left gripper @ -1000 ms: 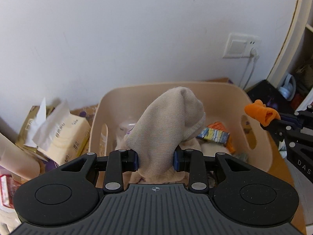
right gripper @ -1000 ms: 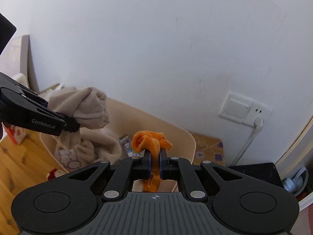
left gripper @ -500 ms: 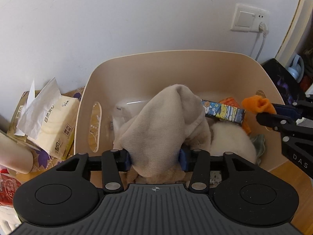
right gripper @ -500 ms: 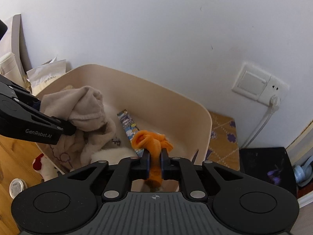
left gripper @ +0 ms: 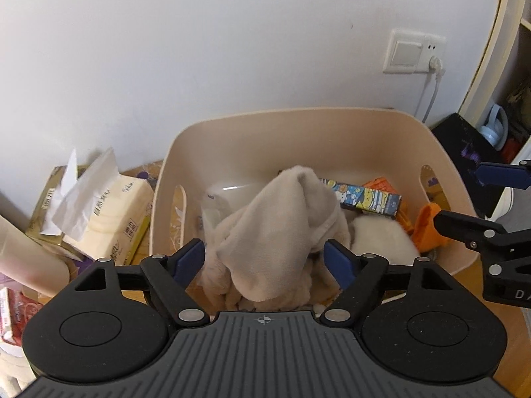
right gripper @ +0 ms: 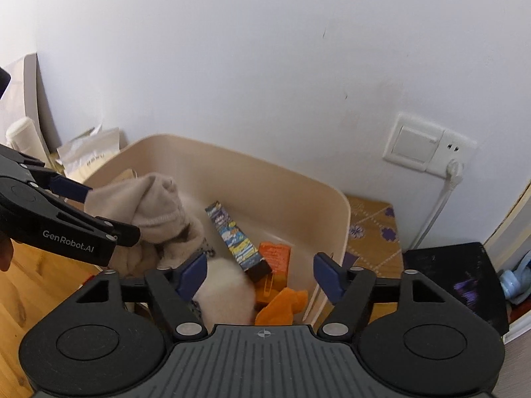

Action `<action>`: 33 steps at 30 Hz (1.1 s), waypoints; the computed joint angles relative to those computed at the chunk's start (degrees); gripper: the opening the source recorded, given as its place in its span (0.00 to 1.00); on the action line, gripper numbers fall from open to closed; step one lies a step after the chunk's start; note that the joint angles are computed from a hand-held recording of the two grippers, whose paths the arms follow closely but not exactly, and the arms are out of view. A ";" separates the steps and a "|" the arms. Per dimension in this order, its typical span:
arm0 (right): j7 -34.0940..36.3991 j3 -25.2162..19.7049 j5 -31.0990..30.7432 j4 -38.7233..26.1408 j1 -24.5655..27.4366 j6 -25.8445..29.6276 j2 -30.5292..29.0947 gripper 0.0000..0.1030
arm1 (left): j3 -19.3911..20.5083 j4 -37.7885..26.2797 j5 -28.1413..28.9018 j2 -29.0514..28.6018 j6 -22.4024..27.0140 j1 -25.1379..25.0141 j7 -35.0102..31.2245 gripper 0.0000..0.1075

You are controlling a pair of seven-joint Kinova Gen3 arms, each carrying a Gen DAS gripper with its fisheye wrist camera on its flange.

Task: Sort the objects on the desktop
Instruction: 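Open both grippers to drop the sock and orange cloth in the basket, then move both grippers back toward the items on the table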

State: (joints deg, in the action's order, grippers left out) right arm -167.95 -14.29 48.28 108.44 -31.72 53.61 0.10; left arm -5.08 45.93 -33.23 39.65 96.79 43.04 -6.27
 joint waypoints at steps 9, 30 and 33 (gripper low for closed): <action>-5.32 -3.63 3.33 -0.46 -3.07 6.93 -1.98 0.90 | -0.69 -2.52 -2.49 -0.47 4.97 4.65 2.50 0.76; -24.54 -9.78 -0.71 0.21 -15.29 13.01 0.68 1.00 | 4.24 4.47 1.44 -3.35 11.20 12.91 17.43 0.77; -26.69 -9.48 -1.83 0.14 -17.63 12.37 2.28 1.00 | 5.28 7.45 4.14 -4.31 9.45 12.95 21.24 0.77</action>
State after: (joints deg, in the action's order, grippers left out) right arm -194.64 -23.77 46.45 108.57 -49.34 65.98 2.38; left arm 0.20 53.38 -29.09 35.34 106.23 55.99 14.97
